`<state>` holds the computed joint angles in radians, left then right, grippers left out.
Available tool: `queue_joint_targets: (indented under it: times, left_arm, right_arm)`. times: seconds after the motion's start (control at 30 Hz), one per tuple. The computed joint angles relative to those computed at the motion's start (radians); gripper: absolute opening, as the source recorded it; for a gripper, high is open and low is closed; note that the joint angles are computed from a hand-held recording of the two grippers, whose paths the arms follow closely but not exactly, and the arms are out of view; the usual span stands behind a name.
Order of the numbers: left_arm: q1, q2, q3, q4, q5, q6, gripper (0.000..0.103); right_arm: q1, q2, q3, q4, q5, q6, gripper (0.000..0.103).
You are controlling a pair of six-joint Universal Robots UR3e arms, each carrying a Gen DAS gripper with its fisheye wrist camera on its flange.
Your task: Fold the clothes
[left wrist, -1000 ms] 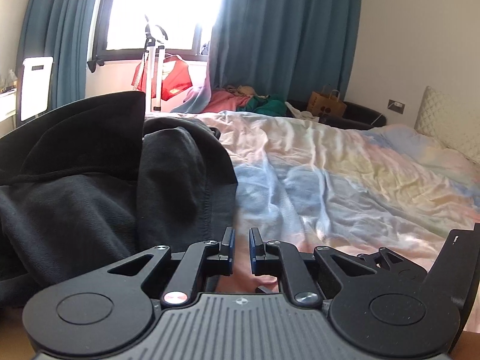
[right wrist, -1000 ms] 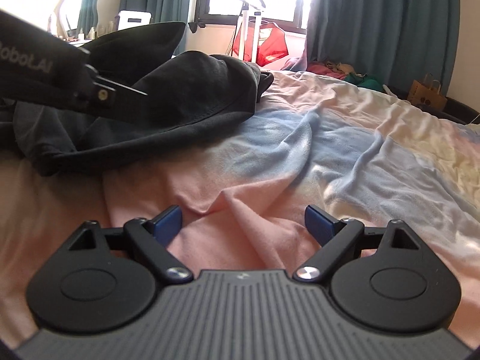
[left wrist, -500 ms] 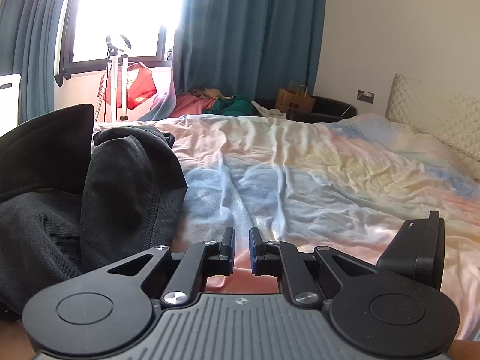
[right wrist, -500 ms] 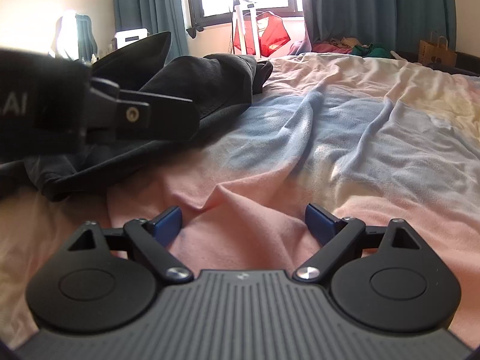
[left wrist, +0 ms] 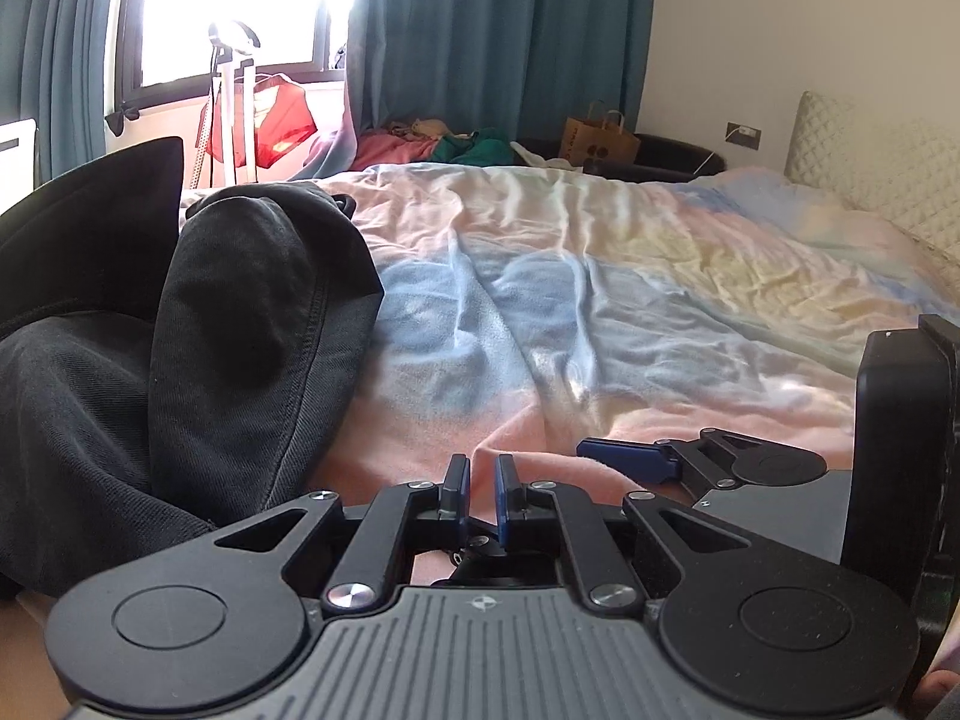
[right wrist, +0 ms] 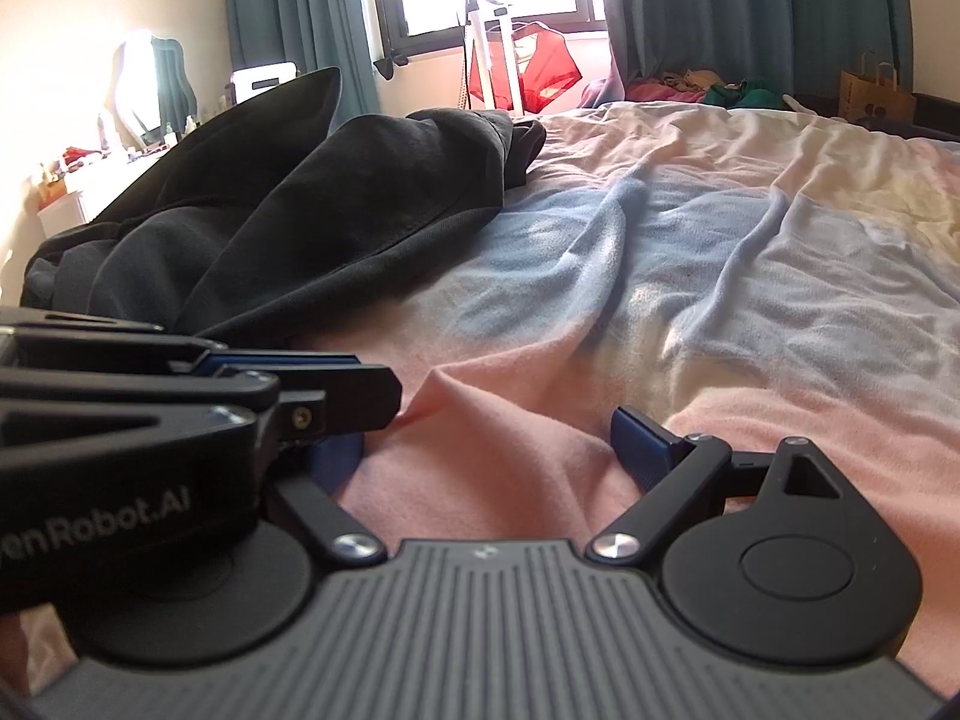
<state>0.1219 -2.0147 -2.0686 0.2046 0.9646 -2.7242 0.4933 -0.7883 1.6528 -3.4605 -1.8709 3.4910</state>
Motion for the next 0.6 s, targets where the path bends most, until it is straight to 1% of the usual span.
queue_joint_targets:
  times: [0.23, 0.3, 0.6]
  left_arm:
    - [0.007, 0.007, 0.002, -0.028, -0.006, -0.012, 0.008]
    - [0.007, 0.008, -0.001, -0.023, -0.001, -0.013, 0.009]
    - [0.002, 0.018, -0.011, -0.012, 0.017, -0.023, 0.009]
  right_arm:
    - [0.005, 0.002, -0.012, 0.018, -0.011, -0.008, 0.091]
    - [0.005, 0.003, -0.013, 0.019, -0.012, -0.009, 0.091]
    - [0.006, 0.003, -0.011, 0.015, -0.012, -0.011, 0.091]
